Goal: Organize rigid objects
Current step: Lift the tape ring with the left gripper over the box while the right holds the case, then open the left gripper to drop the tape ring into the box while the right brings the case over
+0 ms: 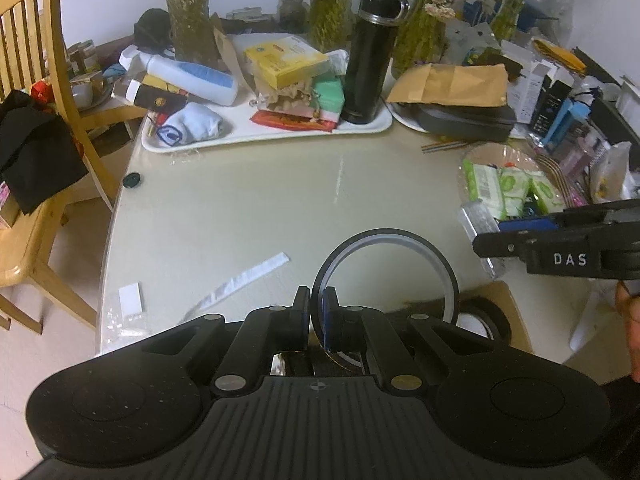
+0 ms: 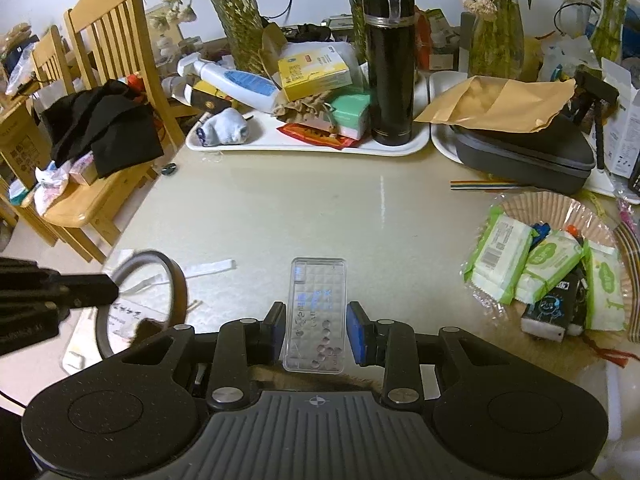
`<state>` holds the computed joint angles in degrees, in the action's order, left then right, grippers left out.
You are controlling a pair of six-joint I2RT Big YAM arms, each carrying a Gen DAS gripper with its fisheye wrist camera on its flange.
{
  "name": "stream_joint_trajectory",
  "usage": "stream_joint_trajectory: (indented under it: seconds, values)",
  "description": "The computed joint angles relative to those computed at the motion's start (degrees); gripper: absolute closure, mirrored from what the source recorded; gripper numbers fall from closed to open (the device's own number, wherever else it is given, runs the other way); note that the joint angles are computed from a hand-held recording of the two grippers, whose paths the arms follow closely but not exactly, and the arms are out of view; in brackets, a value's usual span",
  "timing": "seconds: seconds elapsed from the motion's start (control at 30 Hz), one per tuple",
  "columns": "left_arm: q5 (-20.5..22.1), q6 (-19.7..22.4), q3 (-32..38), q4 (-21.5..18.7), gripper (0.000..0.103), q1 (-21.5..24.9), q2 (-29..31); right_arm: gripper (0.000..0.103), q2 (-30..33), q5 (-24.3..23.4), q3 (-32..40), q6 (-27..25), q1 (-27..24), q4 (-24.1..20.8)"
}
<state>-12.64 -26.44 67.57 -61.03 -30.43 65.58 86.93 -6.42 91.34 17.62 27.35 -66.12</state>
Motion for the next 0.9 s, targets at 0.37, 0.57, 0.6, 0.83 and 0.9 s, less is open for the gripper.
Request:
stream_joint_trajectory:
  seconds: [0.37,0.57,0.6,0.83,0.9]
  values:
    - [0.77,-0.67,-1.09,-2.82,0.097,-1.85,-1.31,0.068,-2.56,0.02,-1.86,1.10,2.36,-0.27]
    - [1.09,-0.94,-1.62,-5.25,0.097,-2.70,-1.60,0.067,-4.10,-0.26,-3.33,1.42,3.76,-0.46]
    - [1.17,-0.85,-1.71,-5.56,0.096,-2.86,-1.61,0.067,-4.23,-0.36,-3.48,1.40,3.97,-0.48]
    - [0.77,0.31,-2.27,-3.53,0.062,-3.18,-2.33,0.067,-4.23,-0.19,-3.59,1.16,4.67,-1.00]
    - [-1.30,-0.15,-2.44,-2.43,0.046,-3.73,-2.75,0.068,-4.25,-0.17,-3.63,1.25,4.59,-0.97]
